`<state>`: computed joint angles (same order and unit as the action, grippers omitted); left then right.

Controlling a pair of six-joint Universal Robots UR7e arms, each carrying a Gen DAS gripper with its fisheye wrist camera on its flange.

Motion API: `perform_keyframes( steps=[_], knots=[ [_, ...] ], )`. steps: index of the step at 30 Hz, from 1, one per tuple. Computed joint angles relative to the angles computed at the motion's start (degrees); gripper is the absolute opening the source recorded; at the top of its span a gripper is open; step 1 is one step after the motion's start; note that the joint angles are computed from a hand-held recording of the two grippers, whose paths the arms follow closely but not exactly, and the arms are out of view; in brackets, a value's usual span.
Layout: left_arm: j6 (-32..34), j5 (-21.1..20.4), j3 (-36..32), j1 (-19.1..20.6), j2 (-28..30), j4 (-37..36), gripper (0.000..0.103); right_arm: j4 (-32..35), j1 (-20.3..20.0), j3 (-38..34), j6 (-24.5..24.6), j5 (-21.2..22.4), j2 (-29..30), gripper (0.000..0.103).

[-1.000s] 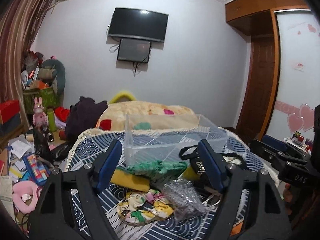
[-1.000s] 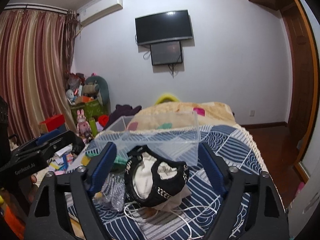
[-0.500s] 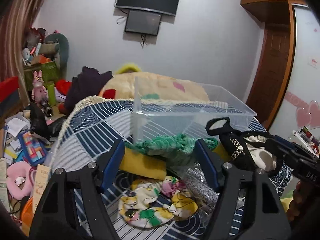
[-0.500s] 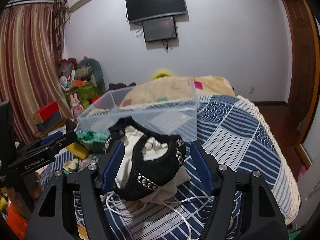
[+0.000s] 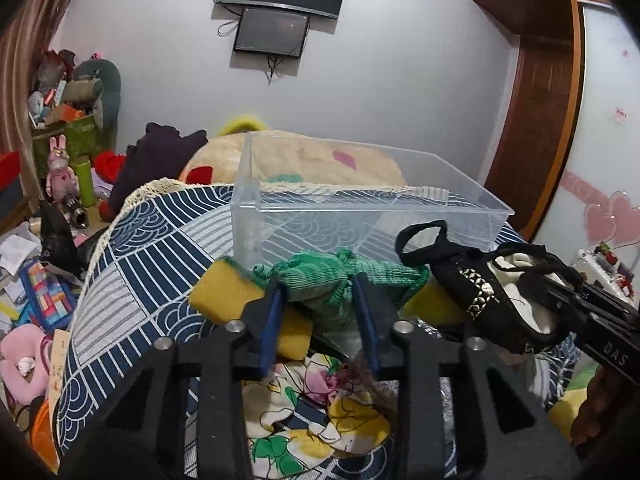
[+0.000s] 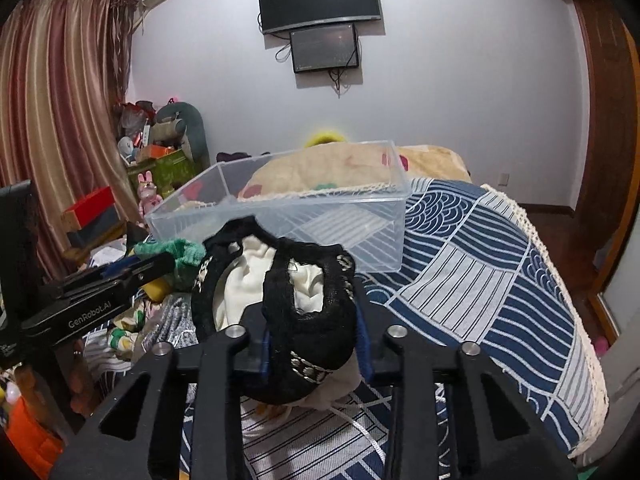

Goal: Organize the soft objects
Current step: 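Grasp the green knit cloth with the left tool while the right tool grasps the black-strapped bag, then carry both items into the clear plastic box and open both tools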

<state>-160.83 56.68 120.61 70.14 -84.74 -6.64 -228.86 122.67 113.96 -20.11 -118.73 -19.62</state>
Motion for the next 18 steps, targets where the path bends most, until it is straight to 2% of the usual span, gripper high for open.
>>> perform_keyframes(
  steps=[3,7,18],
  knots=[
    [-1.1,1.3,-0.1,0.4,-0.8,1.1,0.025,-1.4,0.4,0.3,-0.3,0.3,-0.4,0.022],
    [-1.0,0.5,0.8,-0.5,-2.0,0.4,0.021,-3.5,0.9,0.5,-0.7,0.7,-0.9,0.02],
    [2.5,-1.7,2.6,-5.2,-6.1,-1.1,0.02,-5.8,2.3,-0.3,-2.2,0.2,-3.2,0.019]
  ],
)
